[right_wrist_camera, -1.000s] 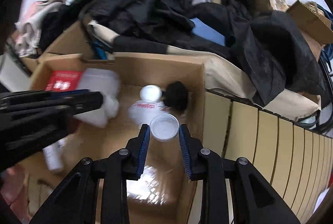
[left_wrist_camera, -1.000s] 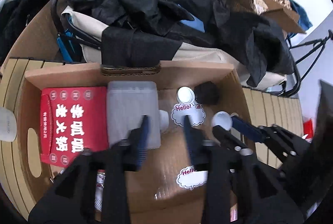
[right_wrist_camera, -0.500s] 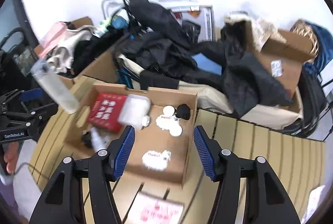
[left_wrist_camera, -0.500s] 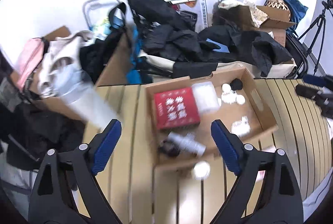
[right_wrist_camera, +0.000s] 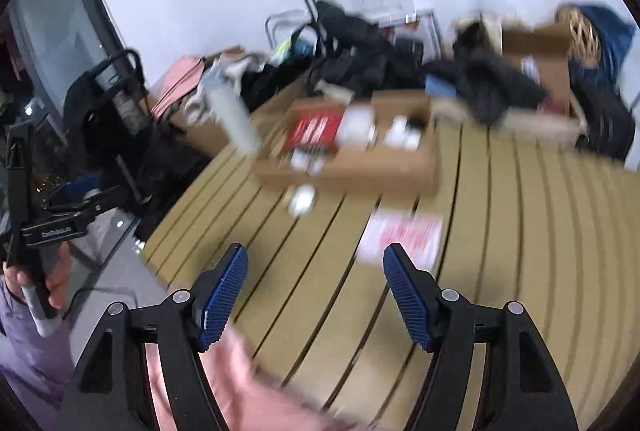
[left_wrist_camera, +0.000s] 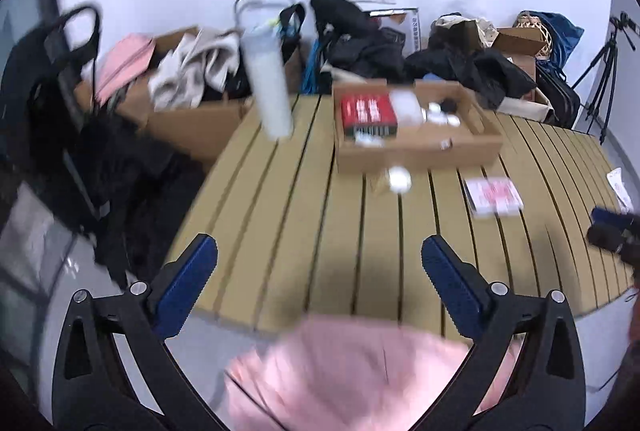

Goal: Organize objects
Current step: 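Grasp the small tan label card with the left tool while the right tool grasps a white cap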

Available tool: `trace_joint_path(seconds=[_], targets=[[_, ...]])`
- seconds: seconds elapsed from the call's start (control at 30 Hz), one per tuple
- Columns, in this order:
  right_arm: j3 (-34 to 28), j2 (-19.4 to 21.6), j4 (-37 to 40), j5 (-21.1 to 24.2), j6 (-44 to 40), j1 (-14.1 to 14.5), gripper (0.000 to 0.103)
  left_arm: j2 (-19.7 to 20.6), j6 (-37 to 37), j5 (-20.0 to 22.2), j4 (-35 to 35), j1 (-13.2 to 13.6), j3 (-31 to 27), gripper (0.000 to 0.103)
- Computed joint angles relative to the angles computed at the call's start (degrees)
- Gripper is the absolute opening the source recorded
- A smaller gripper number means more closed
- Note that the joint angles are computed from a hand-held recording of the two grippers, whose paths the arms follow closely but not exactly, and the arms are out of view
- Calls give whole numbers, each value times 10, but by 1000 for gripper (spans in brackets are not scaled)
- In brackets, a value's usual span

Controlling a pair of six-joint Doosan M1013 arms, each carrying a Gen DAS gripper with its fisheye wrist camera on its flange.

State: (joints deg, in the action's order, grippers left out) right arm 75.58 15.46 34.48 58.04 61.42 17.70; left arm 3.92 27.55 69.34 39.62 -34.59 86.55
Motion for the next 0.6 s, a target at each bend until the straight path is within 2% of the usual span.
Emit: trace_joint_path(seconds=[0.07,0.13,0.23,0.27,0.33,0.37,0.53,0.6], targets=[[43,-22,17,-7,-15,1,74,-20,-34,-12,-5,-20,34,102],[62,-32,31,-6,-30,1,74,-23,-33,-7,-19,-26,42,102],[76,-44,4,-59,-36,10,74,-19,-37,-1,-29,-20,40,102],[79,-48,-5,-85,-28,14,74,-19,-46,-11,-33,-15,41,102],[81,-48,6,-104,-27,13,74,-27,-51,-69,-61,1,52,102],[79,-47,10,-105,-27,13,74,-27,-36,-119,-94,18,57,102],[69,-32,-7,-84,-15,17,74,15,13,-187,-131,62,37,94],[64,-22,-16,-76,-9,21,74,43,80,-241,-206,98,22,87]])
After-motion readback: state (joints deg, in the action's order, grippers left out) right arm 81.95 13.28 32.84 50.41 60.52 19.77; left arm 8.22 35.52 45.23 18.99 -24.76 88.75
